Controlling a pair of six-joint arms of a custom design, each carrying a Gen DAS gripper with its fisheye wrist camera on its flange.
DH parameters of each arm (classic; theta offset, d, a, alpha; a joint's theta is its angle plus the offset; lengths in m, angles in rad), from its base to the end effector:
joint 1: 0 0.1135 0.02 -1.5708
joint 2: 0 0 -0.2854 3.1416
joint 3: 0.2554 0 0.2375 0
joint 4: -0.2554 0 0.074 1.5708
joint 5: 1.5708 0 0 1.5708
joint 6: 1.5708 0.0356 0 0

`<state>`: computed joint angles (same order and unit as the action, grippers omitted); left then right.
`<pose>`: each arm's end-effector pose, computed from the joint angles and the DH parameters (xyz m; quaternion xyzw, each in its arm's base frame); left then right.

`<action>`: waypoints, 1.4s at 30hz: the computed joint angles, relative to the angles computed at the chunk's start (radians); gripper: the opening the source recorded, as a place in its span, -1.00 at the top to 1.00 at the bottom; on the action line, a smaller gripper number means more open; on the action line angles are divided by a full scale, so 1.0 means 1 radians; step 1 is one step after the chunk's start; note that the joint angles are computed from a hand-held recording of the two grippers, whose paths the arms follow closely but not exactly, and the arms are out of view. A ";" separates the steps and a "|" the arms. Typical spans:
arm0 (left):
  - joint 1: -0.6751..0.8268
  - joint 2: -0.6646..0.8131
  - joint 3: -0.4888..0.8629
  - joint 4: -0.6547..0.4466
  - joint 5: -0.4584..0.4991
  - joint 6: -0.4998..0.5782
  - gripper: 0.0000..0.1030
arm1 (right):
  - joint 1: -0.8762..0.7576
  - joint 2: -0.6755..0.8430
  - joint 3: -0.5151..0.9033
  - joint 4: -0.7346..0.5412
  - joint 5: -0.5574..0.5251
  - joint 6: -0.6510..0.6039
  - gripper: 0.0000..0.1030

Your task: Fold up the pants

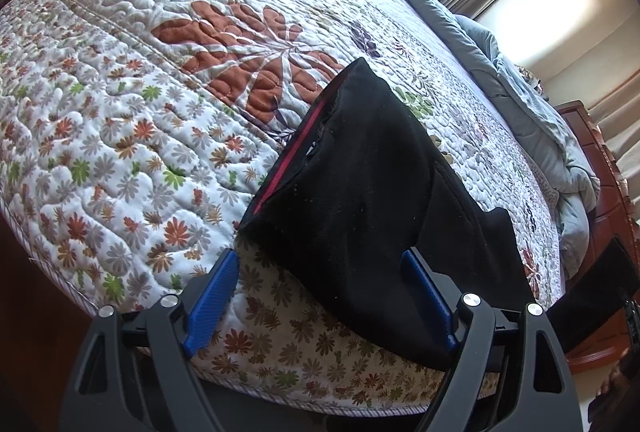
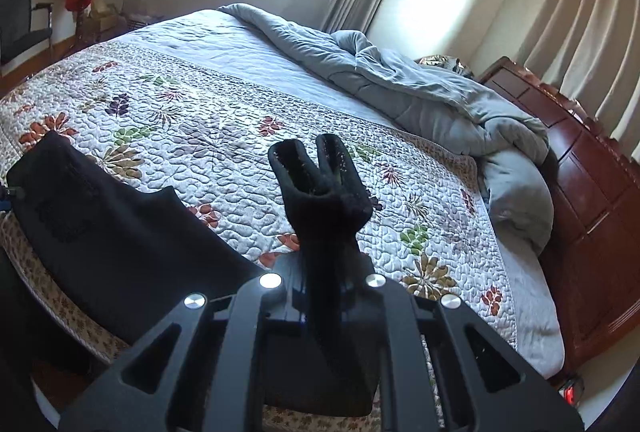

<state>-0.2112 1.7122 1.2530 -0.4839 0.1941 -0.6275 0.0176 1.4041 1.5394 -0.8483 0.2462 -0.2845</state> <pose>0.3474 -0.0815 0.2598 -0.1664 0.9324 -0.2093 0.2431 0.2744 -0.0038 0.4144 -0.0853 0.8999 -0.1656 0.3942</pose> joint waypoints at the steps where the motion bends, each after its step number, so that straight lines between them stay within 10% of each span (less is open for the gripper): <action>1: 0.004 0.002 0.000 0.000 0.003 0.003 -0.62 | 0.006 0.002 -0.005 0.005 0.005 -0.004 0.82; 42: 0.093 -0.036 -0.079 0.047 0.092 0.054 -0.62 | 0.404 0.089 -0.608 0.515 0.448 -0.422 0.80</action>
<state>-0.1180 1.6765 1.1741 -0.4373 0.2865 -0.5734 0.4217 1.4929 0.9310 -0.3333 0.6946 -0.7065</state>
